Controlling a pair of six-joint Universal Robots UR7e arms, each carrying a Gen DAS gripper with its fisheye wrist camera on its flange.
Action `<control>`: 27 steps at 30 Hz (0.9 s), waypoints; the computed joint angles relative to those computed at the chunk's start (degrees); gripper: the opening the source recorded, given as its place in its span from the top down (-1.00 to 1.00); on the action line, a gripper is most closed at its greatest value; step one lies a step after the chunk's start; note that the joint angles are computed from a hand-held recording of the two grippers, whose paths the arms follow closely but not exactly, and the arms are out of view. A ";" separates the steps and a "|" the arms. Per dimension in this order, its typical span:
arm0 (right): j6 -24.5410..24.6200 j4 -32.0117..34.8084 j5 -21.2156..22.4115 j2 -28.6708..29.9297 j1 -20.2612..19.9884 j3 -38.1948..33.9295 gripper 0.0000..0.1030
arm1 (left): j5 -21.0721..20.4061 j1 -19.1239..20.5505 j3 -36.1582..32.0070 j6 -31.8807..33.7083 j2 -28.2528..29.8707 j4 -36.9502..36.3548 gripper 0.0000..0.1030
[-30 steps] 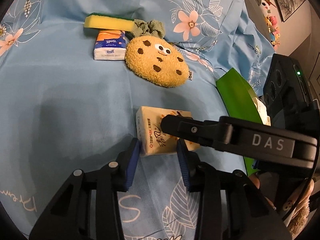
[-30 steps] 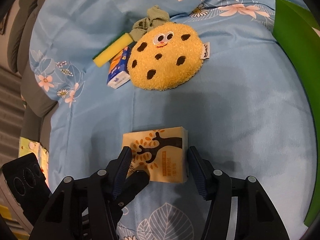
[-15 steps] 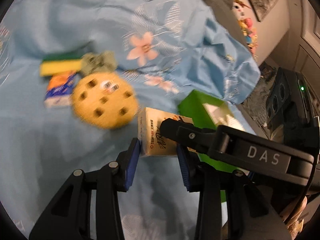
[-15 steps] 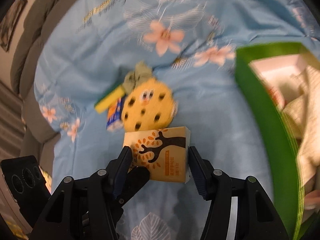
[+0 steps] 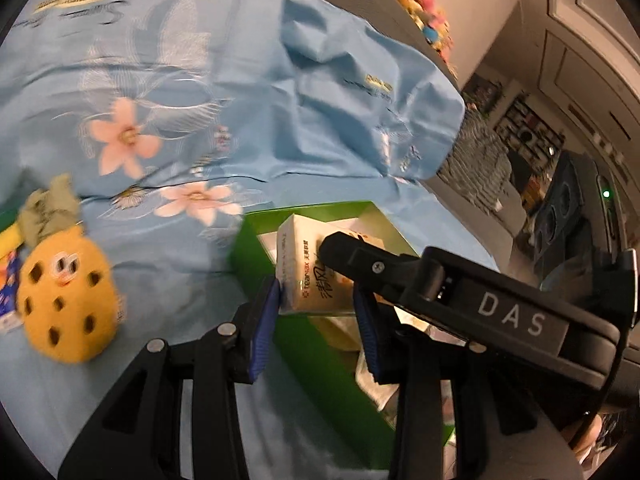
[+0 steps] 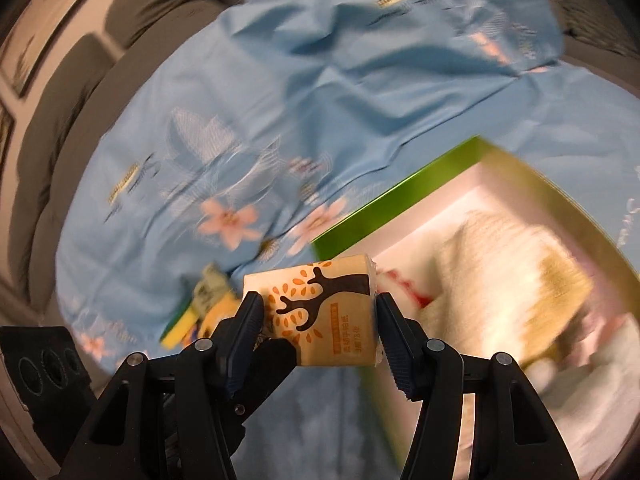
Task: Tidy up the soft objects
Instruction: 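Carry the tissue box into the green box and open the right gripper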
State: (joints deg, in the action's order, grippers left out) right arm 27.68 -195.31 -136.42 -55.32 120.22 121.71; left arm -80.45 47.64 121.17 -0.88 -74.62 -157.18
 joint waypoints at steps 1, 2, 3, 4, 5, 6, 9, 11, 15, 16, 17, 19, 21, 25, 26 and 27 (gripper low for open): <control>0.91 -0.26 -0.45 -0.59 -0.37 0.41 -0.18 | -0.27 -0.21 -0.75 0.44 1.24 0.14 0.32; 1.69 -0.50 -0.65 -1.12 -0.74 0.81 -0.18 | -0.60 -0.34 -1.23 0.64 2.01 0.26 0.32; 2.43 -0.73 -0.79 -1.57 -1.09 1.20 -0.18 | -1.08 -0.43 -1.97 0.86 3.15 0.51 0.32; 3.39 -0.86 -1.05 -2.19 -1.51 1.70 -0.18 | -1.51 -0.50 -2.51 0.90 3.96 0.77 0.32; 3.71 -0.95 -1.13 -2.49 -1.89 1.91 -0.18 | -1.92 -0.49 -2.77 0.96 4.39 0.96 0.32; 4.27 -0.90 -1.36 -2.93 -2.29 2.24 -0.18 | -2.46 -0.42 -3.17 1.04 5.10 1.11 0.32; 6.45 0.56 -2.67 -3.82 -3.05 2.74 -0.18 | -4.54 0.09 -4.37 0.86 6.90 2.40 0.32; 8.55 1.98 -3.76 -4.29 -3.32 3.07 -0.18 | -6.27 0.58 -5.23 0.60 7.84 3.79 0.32; 11.11 4.33 -3.74 -5.01 -3.99 3.38 -0.18 | -5.90 0.38 -5.55 -0.14 8.54 5.02 0.31; 10.93 3.97 -3.71 -5.00 -3.93 3.39 -0.18 | -5.76 0.32 -5.48 -0.07 8.38 5.25 0.31; 10.22 2.95 -3.69 -4.91 -3.80 3.48 -0.18 | -5.45 0.17 -5.42 -0.06 8.08 5.69 0.26; 8.51 0.45 -3.85 -4.55 -3.24 3.54 -0.19 | -6.07 0.37 -5.05 0.02 7.19 5.74 0.14; 6.37 -2.70 -4.60 -3.80 -2.37 3.41 -0.38 | -6.68 0.59 -4.34 -0.43 5.66 5.18 -0.17; 2.63 -7.15 -6.08 -1.96 -0.71 2.45 -0.55 | -4.95 0.53 -1.00 -0.68 1.24 1.00 -0.46; 1.72 -7.43 -6.03 -1.64 -0.37 2.17 -0.57 | -4.23 0.62 -0.19 -0.77 -0.19 0.63 -0.52; 0.95 -7.50 -5.94 -1.30 -0.03 1.84 -0.61 | -3.27 0.73 0.56 -1.23 -1.50 0.39 -0.53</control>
State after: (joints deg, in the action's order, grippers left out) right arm 28.64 -202.82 -142.36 -56.62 120.18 123.54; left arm -83.72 48.37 121.73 -2.11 -76.12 -156.79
